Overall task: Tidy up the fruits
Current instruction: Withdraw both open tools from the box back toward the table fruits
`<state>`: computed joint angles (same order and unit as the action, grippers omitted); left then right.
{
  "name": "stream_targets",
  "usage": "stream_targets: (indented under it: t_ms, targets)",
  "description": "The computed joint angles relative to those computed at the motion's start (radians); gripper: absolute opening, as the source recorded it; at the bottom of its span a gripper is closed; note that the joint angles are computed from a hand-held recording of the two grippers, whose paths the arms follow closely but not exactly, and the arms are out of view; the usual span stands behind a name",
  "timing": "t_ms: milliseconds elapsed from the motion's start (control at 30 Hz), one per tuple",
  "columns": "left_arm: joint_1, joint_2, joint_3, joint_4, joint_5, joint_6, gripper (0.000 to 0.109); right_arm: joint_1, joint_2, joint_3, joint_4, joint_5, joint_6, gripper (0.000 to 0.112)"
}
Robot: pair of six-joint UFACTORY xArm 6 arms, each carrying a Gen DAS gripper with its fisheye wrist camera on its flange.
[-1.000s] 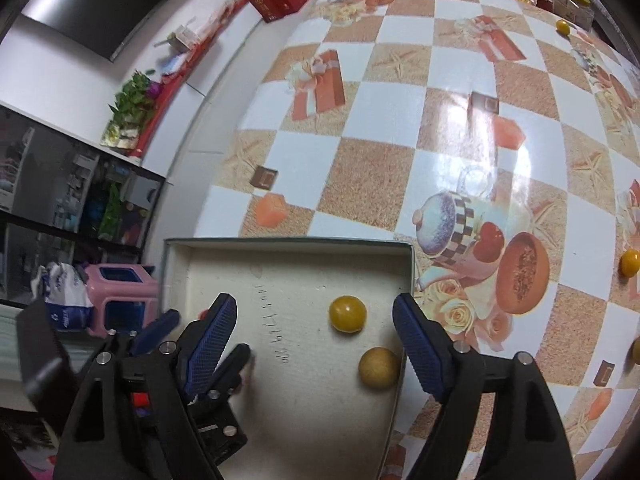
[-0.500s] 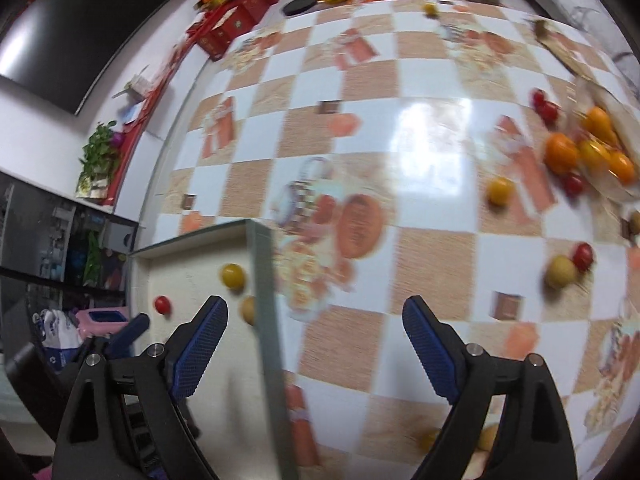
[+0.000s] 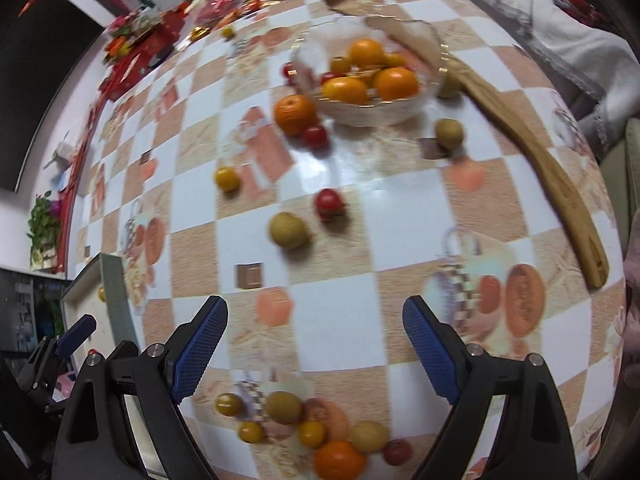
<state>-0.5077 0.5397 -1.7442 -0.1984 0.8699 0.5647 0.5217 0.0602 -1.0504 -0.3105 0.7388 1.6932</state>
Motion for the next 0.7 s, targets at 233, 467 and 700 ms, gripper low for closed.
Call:
stream_targets:
  t_ms: [233, 467, 700]
  targets:
    - [-0.087, 0.054, -0.059, -0.001, 0.047, -0.021, 0.078, -0.036, -0.113, 0.152, 0.007, -0.019, 0.009, 0.091]
    - [-0.148, 0.148, -0.163, -0.016, 0.055, -0.062, 0.078, -0.109, -0.157, 0.226, 0.009, -0.057, -0.059, 0.091]
    - [-0.177, 0.244, -0.278, -0.017, 0.064, -0.116, 0.078, -0.172, -0.152, 0.241, -0.006, -0.070, -0.125, 0.090]
